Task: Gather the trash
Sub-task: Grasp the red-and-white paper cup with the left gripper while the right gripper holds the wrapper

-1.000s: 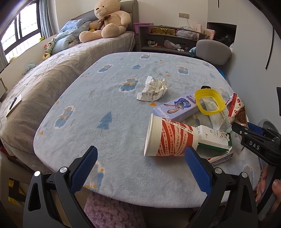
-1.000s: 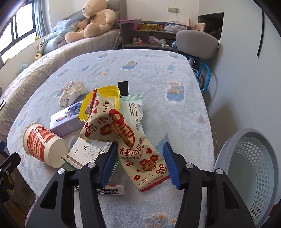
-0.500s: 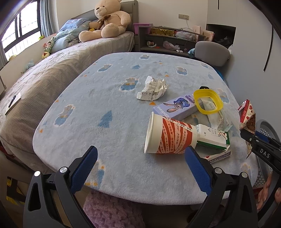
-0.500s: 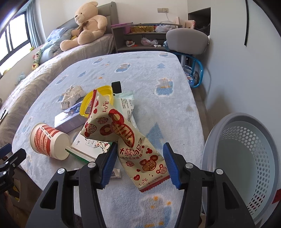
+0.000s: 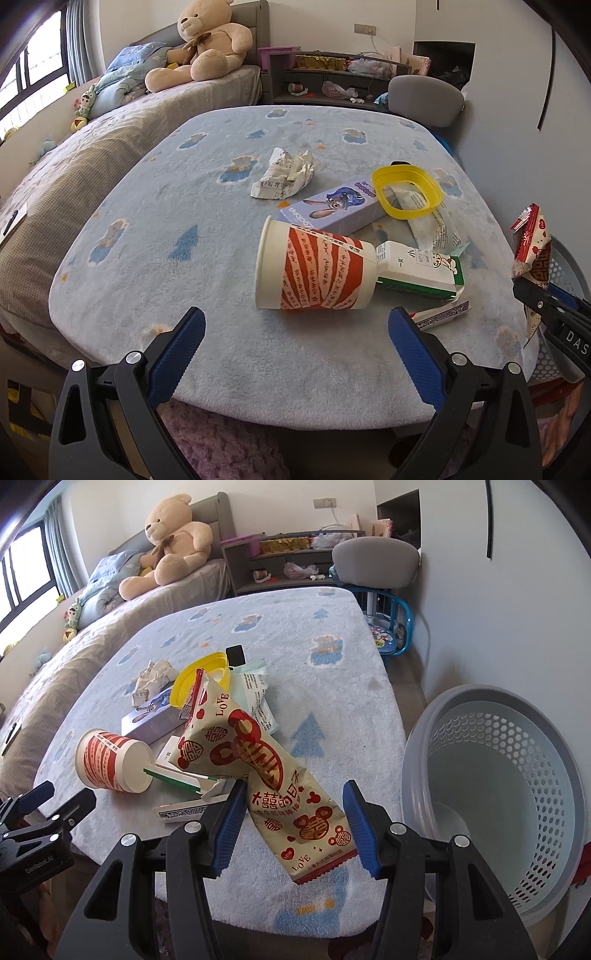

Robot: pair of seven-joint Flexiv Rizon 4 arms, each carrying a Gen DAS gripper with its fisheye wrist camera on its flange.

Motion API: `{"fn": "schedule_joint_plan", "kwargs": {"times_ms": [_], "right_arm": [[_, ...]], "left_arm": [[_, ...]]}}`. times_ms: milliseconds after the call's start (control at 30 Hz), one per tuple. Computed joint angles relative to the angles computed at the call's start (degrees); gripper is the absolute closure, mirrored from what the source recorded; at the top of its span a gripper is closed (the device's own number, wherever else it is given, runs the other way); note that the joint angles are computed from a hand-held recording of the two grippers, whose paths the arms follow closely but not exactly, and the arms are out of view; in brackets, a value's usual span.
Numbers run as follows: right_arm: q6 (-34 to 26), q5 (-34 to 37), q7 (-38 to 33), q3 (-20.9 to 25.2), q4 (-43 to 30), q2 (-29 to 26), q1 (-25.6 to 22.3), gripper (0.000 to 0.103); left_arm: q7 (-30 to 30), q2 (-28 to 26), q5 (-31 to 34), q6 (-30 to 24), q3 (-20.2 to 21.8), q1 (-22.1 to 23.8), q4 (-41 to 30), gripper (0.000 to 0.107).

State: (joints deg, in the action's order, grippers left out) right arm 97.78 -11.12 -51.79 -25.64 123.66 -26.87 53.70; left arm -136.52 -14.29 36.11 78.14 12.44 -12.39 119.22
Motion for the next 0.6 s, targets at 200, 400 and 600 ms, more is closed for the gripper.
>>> {"fn": "schedule_joint_plan", "kwargs": {"times_ms": [200,400,600], "right_arm": [[1.4,1.7,-0.1,2.7,0.8,0.3,-2.4,0.051],[1.3,2.5,-0.8,5.8,0.0,-0.1,-5.2,0.051],[1.3,2.3,-1.0,7.6,-0.6,-0.6,-6.6,0.051]], "left_arm": [[-6.3,-4.1,5.2,-4.2,1.6,-3.6,-5.7,0.012],[-7.5,-6.5,5.7,-7.7,1.4,-3.8,-8.4,0.012],[-7.9,-5.9,5.1,-7.8,1.7,-2.7,-7.7,0.012]]}}
